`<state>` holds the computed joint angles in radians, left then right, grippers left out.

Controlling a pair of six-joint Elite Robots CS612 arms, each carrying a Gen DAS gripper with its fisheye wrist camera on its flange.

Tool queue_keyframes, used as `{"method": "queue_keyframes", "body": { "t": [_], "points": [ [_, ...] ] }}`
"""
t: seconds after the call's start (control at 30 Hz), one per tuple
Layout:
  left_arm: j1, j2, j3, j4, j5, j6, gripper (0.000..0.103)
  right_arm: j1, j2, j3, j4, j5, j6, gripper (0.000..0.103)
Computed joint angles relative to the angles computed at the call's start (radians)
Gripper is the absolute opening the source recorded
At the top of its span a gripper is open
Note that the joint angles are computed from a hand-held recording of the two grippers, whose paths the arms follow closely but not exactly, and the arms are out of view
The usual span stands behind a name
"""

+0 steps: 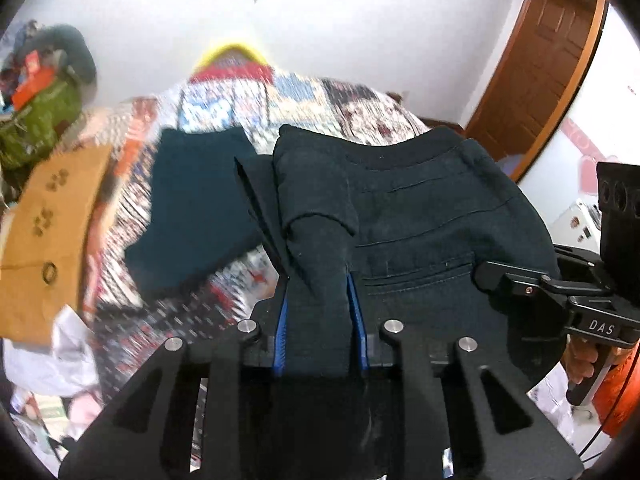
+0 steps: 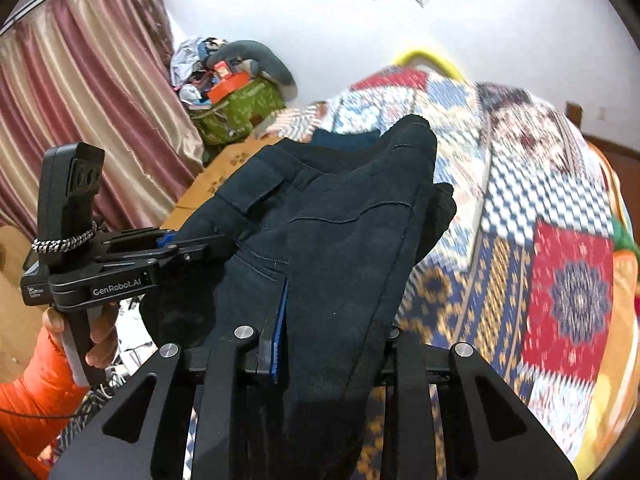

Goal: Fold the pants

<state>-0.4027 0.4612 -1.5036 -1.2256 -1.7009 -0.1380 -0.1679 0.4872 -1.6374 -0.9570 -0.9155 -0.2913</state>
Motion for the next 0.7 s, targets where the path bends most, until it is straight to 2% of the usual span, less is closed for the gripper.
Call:
{"method": "queue_keyframes", "body": {
  "t": [0.13, 0.27, 0.43, 0.57, 0.7],
  "points": [
    [0.023, -0.024, 0.045, -0.068, 0.039, -0.006, 0.026, 0.025, -0.033, 0.084, -0.081, 0.014, -0.011, 0.023],
    [0.050, -0.043, 0.103, -0.145, 0.049, -0.015, 0.026, 0.055, -0.064, 0.180, -0.181, 0.015, -0.015, 0.023],
    [0.083, -0.069, 0.205, -0.221, 0.068, -0.024, 0.026, 0.081, -0.097, 0.301, -0.252, 0.037, -0.008, 0.023],
    [0.094, -0.086, 0.290, -0.271, 0.111, -0.022, 0.026, 0.109, -0.117, 0.409, -0.345, 0.011, -0.015, 0.023],
    [0.107, -0.103, 0.386, -0.330, 0.123, -0.026, 0.026, 0.129, -0.140, 0.503, -0.395, -0.024, -0.032, 0.023]
  ]
}}
